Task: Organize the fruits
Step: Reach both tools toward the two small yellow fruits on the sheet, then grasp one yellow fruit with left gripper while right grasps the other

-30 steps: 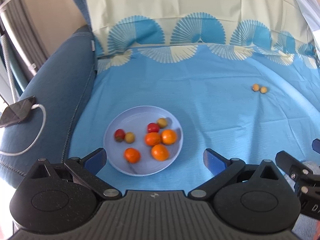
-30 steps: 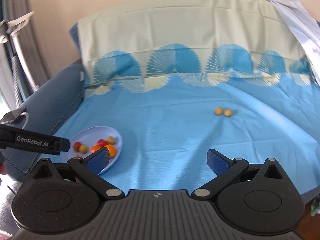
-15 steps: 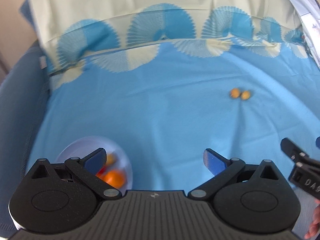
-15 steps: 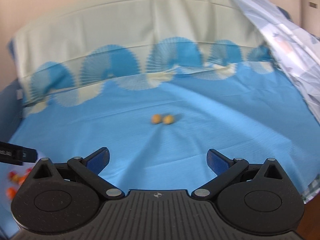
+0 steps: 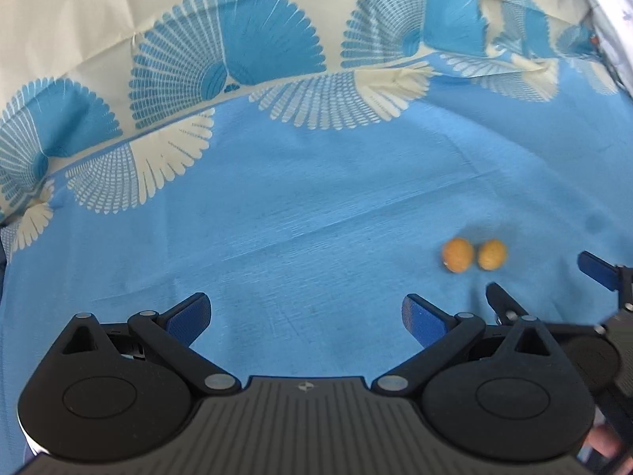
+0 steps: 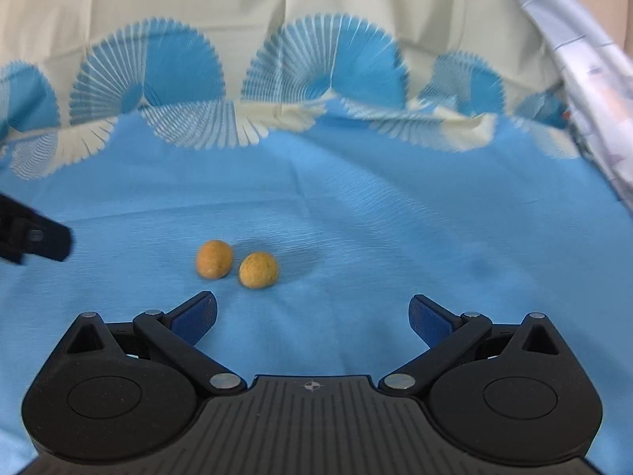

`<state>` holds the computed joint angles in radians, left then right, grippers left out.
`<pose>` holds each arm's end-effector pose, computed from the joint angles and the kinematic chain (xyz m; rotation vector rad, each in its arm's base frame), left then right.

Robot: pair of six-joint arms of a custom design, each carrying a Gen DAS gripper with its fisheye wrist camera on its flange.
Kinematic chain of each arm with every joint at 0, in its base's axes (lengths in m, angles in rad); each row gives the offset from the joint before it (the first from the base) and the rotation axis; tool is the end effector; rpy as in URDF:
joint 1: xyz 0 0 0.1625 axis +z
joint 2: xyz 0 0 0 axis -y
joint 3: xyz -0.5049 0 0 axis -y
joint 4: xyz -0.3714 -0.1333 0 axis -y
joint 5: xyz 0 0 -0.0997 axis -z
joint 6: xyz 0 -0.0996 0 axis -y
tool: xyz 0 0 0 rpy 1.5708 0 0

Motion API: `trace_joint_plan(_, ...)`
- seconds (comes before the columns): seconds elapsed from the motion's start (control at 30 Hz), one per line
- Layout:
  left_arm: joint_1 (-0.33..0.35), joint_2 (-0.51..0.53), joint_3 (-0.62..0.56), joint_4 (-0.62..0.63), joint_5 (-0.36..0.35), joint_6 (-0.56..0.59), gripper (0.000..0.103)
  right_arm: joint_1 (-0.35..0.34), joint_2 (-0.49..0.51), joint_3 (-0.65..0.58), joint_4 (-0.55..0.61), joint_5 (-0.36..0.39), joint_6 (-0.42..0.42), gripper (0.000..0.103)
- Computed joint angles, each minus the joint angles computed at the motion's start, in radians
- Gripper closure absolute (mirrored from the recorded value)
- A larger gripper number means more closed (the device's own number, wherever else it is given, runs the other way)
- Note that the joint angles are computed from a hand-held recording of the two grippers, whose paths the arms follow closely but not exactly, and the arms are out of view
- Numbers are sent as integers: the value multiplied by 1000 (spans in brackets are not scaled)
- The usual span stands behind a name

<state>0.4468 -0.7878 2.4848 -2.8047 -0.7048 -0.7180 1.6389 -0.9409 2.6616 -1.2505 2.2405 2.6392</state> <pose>-0.2431 -0.3484 0.0497 0.6851 2.1272 -0.5008 0.0894 -0.2609 0.0790 0.1574 -2.0962 1.0775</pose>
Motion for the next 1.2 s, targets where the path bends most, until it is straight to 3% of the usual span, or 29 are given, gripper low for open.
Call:
trace_joint_plan(0.1,28,26,-13,-14,6,19,0,-42,31,-47,14,-13,-17,1)
trace_joint_plan(0.27,51,107,-30,-168,-50,135,0,-104,59,16,-234,2,-65,1)
trace_joint_plan(0.4,44,188,-48,-332,-104,249,0,-206,25,75,-283,-99,-24,1)
trace_joint_plan(0.57,65,268,-99,-386,-119,311,0,-208,19,69,-275,-100,-41,1)
trace_joint_plan(0.73,127,277,-130,-383,-151,309,4,-192,34,74,-309,-74,-67,1)
trace_joint_plan(0.83,112,289,-99,-465,-142,330,15,-202,29,77,-305,-87,-62,1)
trace_joint_plan(0.87,106,290,-95,-472,-130,331,29,-199,31,77,-309,-84,-69,2)
trace_joint_plan(0.9,99,285,-93,-465,-121,333,56,-199,26,80,-301,-98,-78,11)
trace_joint_plan(0.93,94,280,-91,-460,-114,335,72,-201,21,87,-297,-126,-88,31)
trace_joint_plan(0.97,96,265,-93,-443,-130,337,74,-196,23,94,-305,-141,-99,45)
trace_joint_plan(1.0,100,253,-93,-437,-148,334,74,-181,29,95,-315,-135,-115,71)
trace_joint_plan(1.03,95,248,-90,-435,-143,326,75,-169,33,91,-311,-126,-131,75)
trace_joint_plan(1.2,55,165,-47,-358,-125,230,74,-155,30,106,-353,-98,-103,76)
